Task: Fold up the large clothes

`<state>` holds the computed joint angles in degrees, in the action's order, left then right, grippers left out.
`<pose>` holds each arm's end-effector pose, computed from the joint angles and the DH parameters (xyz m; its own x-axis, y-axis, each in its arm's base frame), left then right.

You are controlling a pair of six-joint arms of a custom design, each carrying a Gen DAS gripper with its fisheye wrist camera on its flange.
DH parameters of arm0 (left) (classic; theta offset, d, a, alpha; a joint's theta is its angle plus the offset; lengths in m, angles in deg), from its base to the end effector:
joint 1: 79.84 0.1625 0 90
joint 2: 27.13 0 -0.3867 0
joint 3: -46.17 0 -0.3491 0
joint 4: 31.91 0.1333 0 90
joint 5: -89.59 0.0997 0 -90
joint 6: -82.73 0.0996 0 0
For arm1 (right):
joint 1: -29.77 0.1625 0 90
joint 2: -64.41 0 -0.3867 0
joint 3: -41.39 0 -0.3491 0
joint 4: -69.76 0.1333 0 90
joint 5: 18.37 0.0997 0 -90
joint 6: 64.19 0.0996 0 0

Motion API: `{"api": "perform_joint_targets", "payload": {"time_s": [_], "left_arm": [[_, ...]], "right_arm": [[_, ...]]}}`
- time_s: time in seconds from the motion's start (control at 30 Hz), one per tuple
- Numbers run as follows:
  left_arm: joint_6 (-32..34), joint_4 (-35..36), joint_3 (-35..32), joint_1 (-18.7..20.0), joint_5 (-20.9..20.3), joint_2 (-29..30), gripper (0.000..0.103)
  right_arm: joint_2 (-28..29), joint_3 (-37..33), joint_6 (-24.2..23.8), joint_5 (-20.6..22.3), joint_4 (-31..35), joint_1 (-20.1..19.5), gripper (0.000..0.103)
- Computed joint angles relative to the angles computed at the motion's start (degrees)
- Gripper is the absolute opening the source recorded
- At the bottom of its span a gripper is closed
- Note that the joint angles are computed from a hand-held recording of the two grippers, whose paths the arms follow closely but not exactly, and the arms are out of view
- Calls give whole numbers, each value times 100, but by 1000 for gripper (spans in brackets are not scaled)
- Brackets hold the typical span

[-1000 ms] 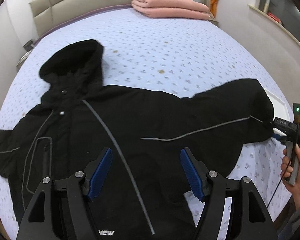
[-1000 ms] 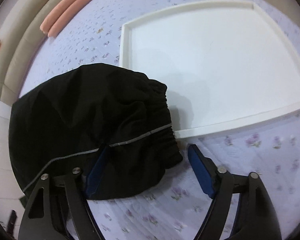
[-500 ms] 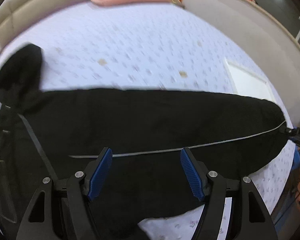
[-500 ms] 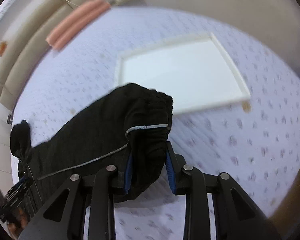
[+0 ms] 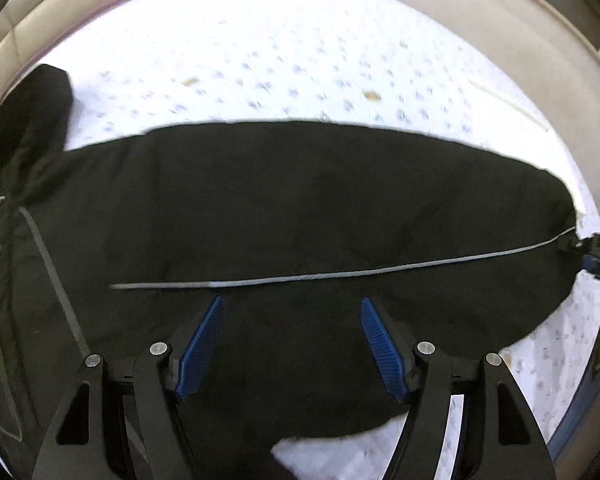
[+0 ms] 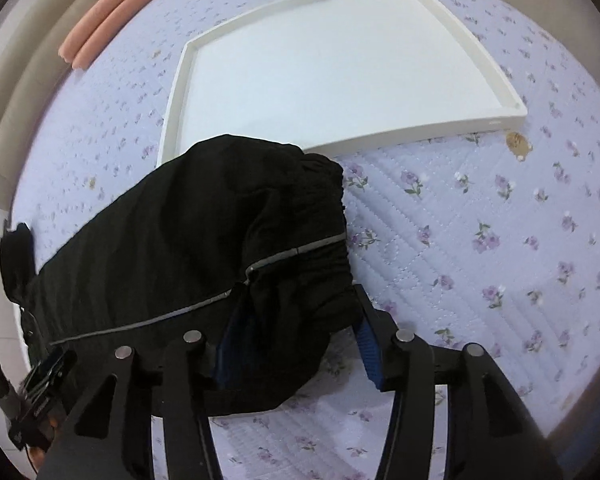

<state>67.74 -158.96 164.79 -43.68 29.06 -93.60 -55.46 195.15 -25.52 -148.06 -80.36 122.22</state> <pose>-0.2495 -0.4081 0.1317 -0.5979 0.6047 -0.5262 0.6469 0.7517 0.1288 0.0791 -0.2173 0.2785 -0.6336 0.7545 0.1711 0.4580 0.5441 -0.7030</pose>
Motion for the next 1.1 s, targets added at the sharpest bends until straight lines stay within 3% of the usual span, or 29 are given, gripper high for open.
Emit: {"api": "perform_joint_targets", "payload": {"time_s": [0.03,0.07,0.17,0.3,0.43,0.5,0.63,0.8,1.1], "left_arm": [[-15,55,11,-15,4,-106,72],[-45,152,27,-30,20,-270,72],[-57,453,76,-16,55,-756,72],[-117,908,99,112,126,-1436,72],[-288,1400,113,301,117,-2110,72],[-414,1782,58,335,202,-2474,72],[-383,2457,-259,581,574,-3136,72],[-85,2910,-820,1135,1112,-3524,72],[938,3010,-1765,2257,1375,-3719,72]], "right_arm": [[-8,29,-26,26,-32,-31,48],[121,23,-28,-13,-167,16,34],[612,-144,410,-513,-129,642,25],[1262,-526,1285,-1110,251,1797,23],[2463,-1372,2319,-1766,918,2918,22],[3031,-1781,2526,-1828,1014,3265,22],[4382,-2754,2150,-1676,613,3759,21],[6055,-4223,1479,-1244,419,4055,21],[8715,-7284,542,-592,979,4370,21]]}}
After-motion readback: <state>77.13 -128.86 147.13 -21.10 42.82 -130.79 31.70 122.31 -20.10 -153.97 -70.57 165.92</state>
